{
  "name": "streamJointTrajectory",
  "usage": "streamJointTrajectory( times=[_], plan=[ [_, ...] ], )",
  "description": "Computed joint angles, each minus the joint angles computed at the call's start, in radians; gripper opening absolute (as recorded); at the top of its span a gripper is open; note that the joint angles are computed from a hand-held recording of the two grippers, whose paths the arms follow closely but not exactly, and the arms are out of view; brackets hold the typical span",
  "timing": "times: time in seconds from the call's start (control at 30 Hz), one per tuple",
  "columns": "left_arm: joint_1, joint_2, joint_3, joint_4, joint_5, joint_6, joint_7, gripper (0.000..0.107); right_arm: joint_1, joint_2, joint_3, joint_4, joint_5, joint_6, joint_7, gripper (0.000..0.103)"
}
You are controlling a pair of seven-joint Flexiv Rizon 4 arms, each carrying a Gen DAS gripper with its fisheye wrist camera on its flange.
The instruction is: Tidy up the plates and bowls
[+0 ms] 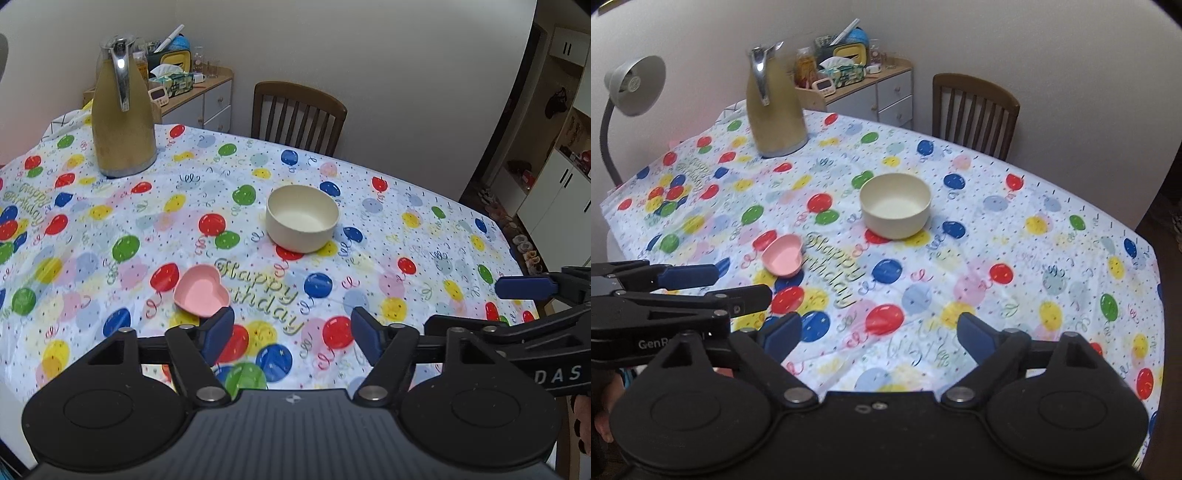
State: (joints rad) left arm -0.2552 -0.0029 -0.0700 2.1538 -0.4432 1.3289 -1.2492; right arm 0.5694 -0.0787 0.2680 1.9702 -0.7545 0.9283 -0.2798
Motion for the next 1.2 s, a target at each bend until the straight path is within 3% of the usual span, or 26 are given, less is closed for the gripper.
streamJointTrajectory(
  times=[0.13,0.4,0.67,1.2],
  plan=[
    [0.014,-0.056,-0.009,-0.058,-0.003,0.014,0.026,0.077,-0.012,-0.016,-0.017,-0.02,-0.011,0.006,0.006,0.101],
    [0.066,-0.202,-0.041,-0.233,0.006,-0.014,0.056,0.078,-0.036,-0.066,-0.064,-0.07,-0.034,0.036,0.048,0.102],
    [0.099,-0.356,-0.061,-0.434,0.043,-0.098,0.066,0.078,-0.053,-0.131,-0.107,-0.144,-0.02,0.015,0.064,0.102],
    [0.087,-0.633,-0.028,-0.759,0.155,-0.269,-0.039,0.078,-0.053,-0.341,-0.183,-0.325,0.107,0.042,-0.003,0.094]
  ],
)
